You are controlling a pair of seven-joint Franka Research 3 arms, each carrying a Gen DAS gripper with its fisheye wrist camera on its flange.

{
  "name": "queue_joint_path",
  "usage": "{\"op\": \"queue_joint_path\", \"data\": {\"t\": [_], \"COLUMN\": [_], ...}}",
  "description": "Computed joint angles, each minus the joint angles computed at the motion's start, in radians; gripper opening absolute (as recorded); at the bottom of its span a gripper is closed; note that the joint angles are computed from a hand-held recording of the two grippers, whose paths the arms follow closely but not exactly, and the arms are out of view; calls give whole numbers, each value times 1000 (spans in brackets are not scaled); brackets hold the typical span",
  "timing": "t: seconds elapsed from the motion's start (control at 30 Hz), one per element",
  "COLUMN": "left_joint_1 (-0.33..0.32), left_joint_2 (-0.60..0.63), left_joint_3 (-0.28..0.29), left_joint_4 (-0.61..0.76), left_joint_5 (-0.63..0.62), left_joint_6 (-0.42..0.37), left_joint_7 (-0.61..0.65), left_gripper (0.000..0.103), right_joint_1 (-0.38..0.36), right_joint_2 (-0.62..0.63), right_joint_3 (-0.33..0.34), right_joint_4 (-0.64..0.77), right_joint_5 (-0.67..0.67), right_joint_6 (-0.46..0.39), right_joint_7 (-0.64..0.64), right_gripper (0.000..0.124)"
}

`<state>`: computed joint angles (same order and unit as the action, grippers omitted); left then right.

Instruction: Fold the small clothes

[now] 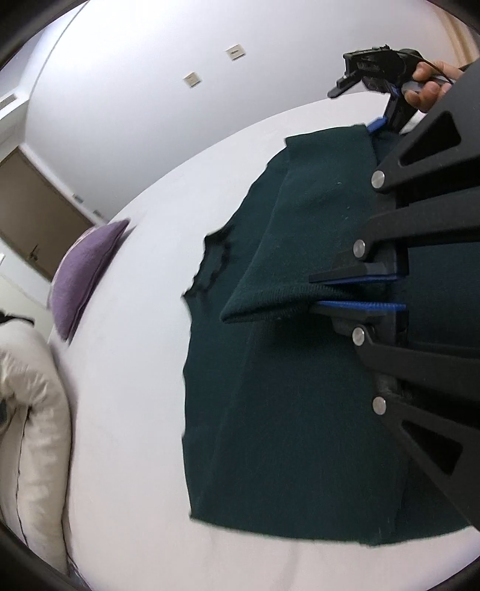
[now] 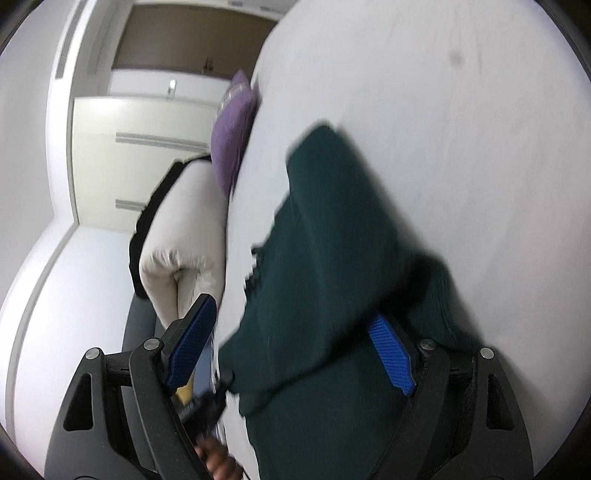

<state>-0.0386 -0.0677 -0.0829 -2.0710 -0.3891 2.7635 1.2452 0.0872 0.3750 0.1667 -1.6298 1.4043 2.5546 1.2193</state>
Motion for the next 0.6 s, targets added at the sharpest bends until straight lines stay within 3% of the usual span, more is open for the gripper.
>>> {"op": "queue_joint_path", "data": {"t": [0.07,0.2,0.27,0.43,0.53,0.6], "left_joint_1": [0,0,1,-2,-7,-6], "left_joint_2": [-7,-11,-13,-21,-23,-24], "left_joint_3": [11,13,9,9,13,15], "left_joint_4": [-30,-72,-78,-85,-93,-94], "left_joint_5": [-60,-98,-72,-32,-37,-30], "left_joint_6": [7,16,26,33,45,44], "left_joint_7": [24,44,36,34,41,40], "left_gripper": [8,8,8,8,8,8], "right_joint_1": [16,-2,10,10,15,36], "right_joint_2": [14,48,52,-2,-43,-10], "right_joint_3": [-8,8,-2,-43,-61,-89], "right_joint_4": [22,42,57,59,48,107], "right_joint_5": [-21,-6,-102,-372,-433,-535], "right_joint_6": [74,75,45,-119,-67,-22], "right_joint_7": [-4,-7,28,141,131,204], "right_gripper": [80,76,77,78,78,78]}}
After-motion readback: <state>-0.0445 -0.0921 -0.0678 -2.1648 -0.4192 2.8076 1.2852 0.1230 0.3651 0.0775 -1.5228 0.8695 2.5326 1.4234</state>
